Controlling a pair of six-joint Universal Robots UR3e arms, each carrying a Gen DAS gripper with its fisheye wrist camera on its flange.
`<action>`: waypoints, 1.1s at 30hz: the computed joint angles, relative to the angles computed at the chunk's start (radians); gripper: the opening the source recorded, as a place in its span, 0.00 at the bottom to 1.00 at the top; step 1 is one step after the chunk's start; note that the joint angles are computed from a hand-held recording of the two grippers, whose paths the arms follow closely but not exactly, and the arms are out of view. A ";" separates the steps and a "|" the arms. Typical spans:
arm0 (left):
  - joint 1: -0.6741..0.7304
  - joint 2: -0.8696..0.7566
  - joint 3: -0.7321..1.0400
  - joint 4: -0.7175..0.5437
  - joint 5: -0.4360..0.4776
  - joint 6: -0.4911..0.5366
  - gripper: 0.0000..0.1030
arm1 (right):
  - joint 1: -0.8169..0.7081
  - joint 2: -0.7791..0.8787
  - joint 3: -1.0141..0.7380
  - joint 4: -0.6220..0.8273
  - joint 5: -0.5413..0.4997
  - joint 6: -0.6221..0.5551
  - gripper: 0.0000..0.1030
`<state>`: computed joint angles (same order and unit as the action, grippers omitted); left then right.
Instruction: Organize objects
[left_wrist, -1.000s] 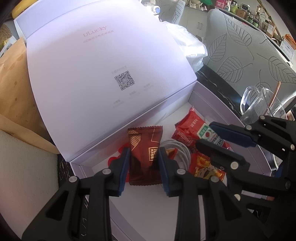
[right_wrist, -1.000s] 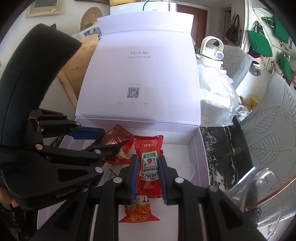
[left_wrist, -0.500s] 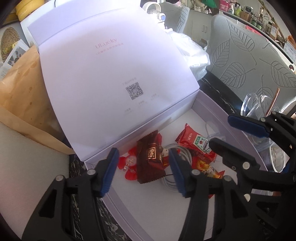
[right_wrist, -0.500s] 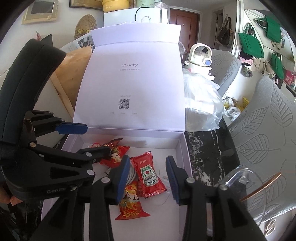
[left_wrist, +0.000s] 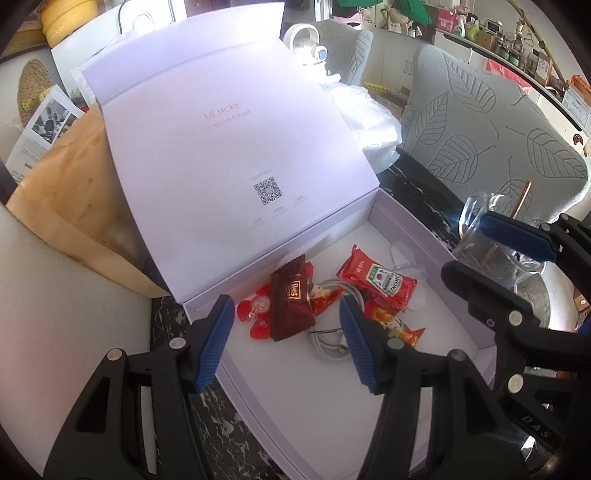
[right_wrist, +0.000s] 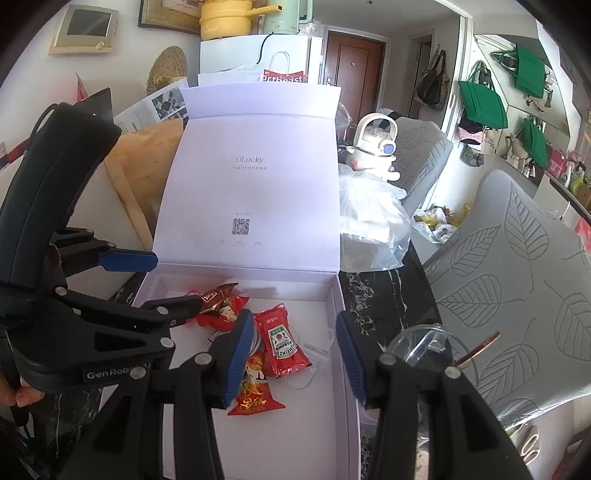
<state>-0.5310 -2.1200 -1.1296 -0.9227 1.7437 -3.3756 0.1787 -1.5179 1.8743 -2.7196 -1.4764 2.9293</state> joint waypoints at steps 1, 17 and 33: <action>-0.002 0.014 -0.010 0.001 0.004 -0.003 0.56 | 0.001 -0.016 0.008 0.003 -0.002 0.001 0.45; -0.093 0.196 -0.130 -0.019 0.128 -0.098 0.87 | 0.023 -0.312 0.113 0.125 -0.070 0.033 0.68; -0.223 0.389 -0.282 -0.031 0.248 -0.243 0.91 | 0.069 -0.637 0.220 0.304 -0.143 0.087 0.68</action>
<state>-0.7538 -1.7312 -1.4119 -0.9538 1.9916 -3.6183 0.2482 -2.1547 2.0946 -2.4158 -1.6192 3.0162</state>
